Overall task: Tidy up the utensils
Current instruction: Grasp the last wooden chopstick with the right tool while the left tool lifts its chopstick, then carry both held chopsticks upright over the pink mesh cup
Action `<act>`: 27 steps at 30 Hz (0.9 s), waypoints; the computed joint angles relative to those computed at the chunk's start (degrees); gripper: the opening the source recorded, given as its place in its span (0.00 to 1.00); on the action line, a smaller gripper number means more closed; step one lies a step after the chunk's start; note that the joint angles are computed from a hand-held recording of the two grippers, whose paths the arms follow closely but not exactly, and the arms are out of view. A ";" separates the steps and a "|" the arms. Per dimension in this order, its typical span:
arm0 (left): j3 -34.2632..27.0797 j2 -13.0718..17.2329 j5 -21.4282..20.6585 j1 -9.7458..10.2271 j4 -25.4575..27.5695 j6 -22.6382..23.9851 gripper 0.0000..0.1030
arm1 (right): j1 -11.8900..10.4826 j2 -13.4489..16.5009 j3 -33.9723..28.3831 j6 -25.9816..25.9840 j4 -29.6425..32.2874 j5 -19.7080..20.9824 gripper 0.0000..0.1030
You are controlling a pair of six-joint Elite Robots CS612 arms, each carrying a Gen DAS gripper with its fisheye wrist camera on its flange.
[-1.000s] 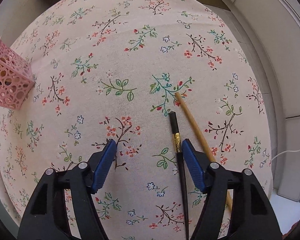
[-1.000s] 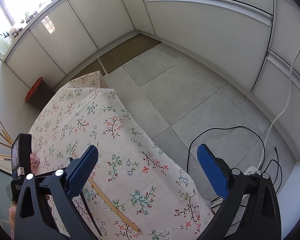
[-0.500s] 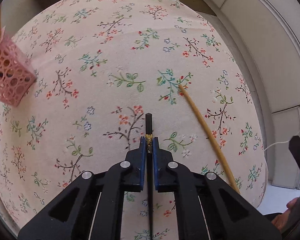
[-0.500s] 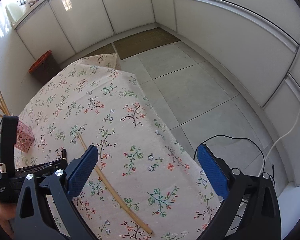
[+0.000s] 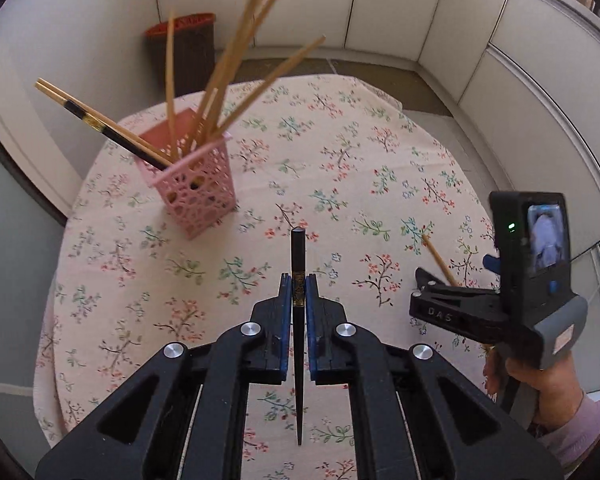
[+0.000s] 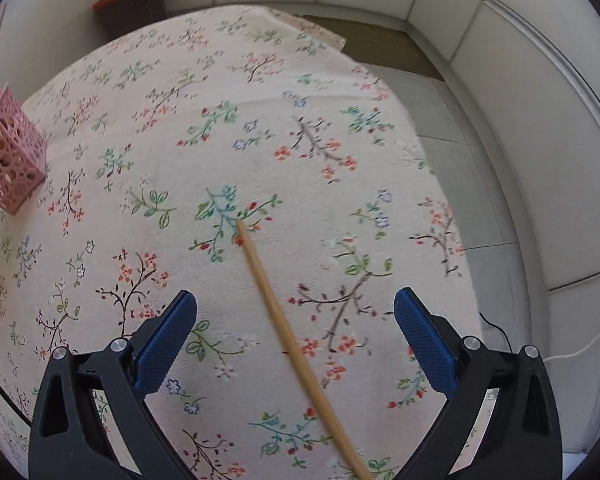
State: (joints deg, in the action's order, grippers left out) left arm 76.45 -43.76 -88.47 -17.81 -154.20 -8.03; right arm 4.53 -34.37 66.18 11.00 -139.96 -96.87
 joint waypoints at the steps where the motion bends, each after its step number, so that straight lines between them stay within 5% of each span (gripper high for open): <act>1: 0.43 -0.29 0.58 0.10 -1.20 0.17 0.06 | -0.05 -0.31 1.13 1.82 -2.55 0.78 0.87; 4: 1.61 -1.26 1.35 0.53 -4.02 0.78 0.06 | 0.17 -0.41 1.33 2.40 -3.70 1.60 0.67; 6: 2.26 -1.79 1.75 0.67 -5.19 0.63 0.06 | 0.57 -0.46 0.75 0.77 -3.11 2.31 0.29; 8: 2.66 -2.11 1.89 0.77 -6.26 0.43 0.06 | 0.76 -0.56 0.19 0.90 -1.41 3.42 0.14; 14: 5.10 -3.75 1.82 1.37 -10.02 -0.36 0.06 | -0.02 -2.73 3.64 2.70 -3.28 13.60 0.05; 27: 8.88 -6.58 2.65 2.84 -16.58 -3.03 0.06 | 0.38 -11.97 13.22 3.54 -24.47 23.30 0.05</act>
